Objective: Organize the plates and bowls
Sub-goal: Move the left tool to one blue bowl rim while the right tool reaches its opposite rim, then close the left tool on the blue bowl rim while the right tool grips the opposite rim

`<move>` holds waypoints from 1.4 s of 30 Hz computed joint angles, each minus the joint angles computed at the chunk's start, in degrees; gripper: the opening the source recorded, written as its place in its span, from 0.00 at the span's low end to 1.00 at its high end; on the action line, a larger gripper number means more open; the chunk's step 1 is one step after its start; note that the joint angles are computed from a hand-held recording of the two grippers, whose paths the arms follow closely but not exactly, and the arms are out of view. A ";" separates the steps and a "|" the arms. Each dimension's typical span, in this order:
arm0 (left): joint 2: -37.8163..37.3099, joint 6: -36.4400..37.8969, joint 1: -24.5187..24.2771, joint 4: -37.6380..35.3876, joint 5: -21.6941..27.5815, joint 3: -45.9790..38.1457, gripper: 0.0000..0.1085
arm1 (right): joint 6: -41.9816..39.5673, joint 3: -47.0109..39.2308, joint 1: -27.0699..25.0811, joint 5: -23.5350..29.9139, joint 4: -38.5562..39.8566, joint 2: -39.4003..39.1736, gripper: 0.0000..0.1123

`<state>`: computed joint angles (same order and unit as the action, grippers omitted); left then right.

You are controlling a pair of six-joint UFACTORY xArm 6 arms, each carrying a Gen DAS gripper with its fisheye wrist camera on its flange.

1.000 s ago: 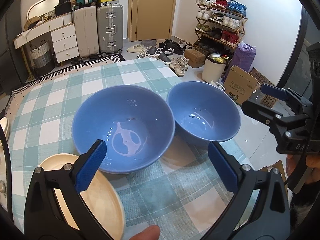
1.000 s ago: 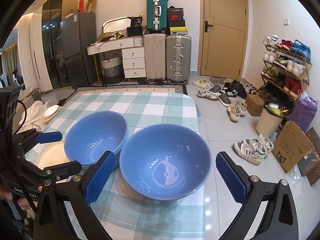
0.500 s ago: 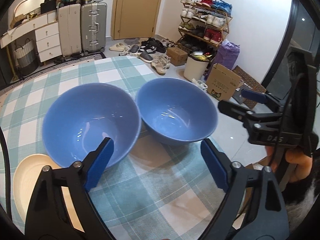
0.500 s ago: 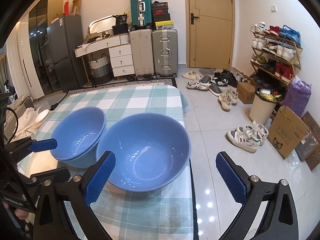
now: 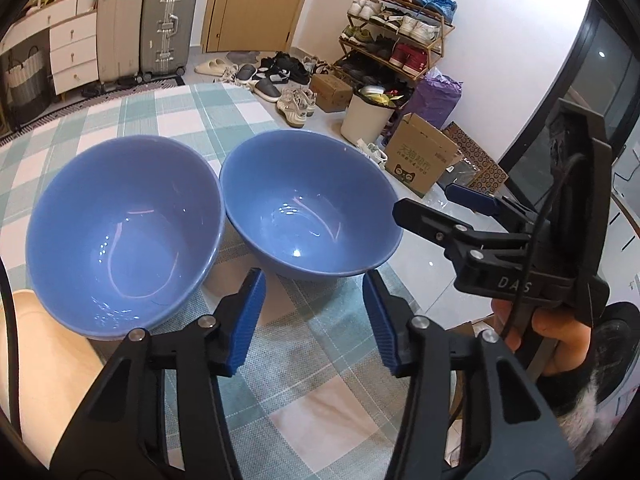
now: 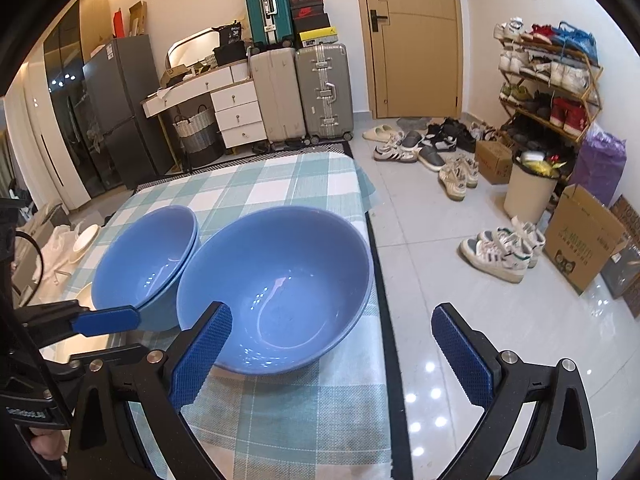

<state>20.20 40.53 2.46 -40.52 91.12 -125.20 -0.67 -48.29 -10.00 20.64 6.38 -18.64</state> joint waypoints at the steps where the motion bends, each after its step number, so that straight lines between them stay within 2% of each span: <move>1: 0.12 -0.66 -0.32 0.42 -0.05 -0.03 0.41 | -0.47 -0.08 -0.04 0.09 0.48 0.27 0.91; 5: 0.56 -2.15 -1.73 1.94 -1.37 0.84 0.39 | -3.32 -0.79 -0.35 0.20 3.54 1.83 0.90; 11: 1.80 -3.80 -3.21 3.35 -3.29 0.96 0.39 | -5.76 -2.98 -0.50 1.42 5.30 4.90 0.75; 15: 3.68 -5.30 -3.90 3.93 -3.94 -0.68 0.38 | -6.18 -4.46 -0.48 1.83 5.43 6.98 0.68; 19: 5.54 -6.59 -4.30 4.43 -4.23 -3.03 0.38 | -5.60 -5.90 -0.67 1.84 4.70 9.15 0.66; 22: 7.38 -7.77 -4.52 4.65 -3.77 -5.62 0.38 | -6.50 -7.03 -0.88 2.26 5.35 10.64 0.60; 28: 8.91 -8.30 -5.02 5.01 -4.24 -7.57 0.37 | -6.54 -8.58 -0.86 2.07 4.49 12.84 0.49; 38: 8.20 -8.28 -5.65 5.95 -5.73 -6.19 0.33 | -3.24 -8.43 -1.13 0.94 -0.80 13.52 0.28; 42: 8.23 -7.70 -5.99 6.40 -6.49 -6.02 0.33 | -2.34 -7.86 -1.35 0.72 -2.77 13.12 0.25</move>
<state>28.43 32.83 -3.53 -34.11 84.63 -131.22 -3.01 -56.16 -11.35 21.36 3.61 -5.52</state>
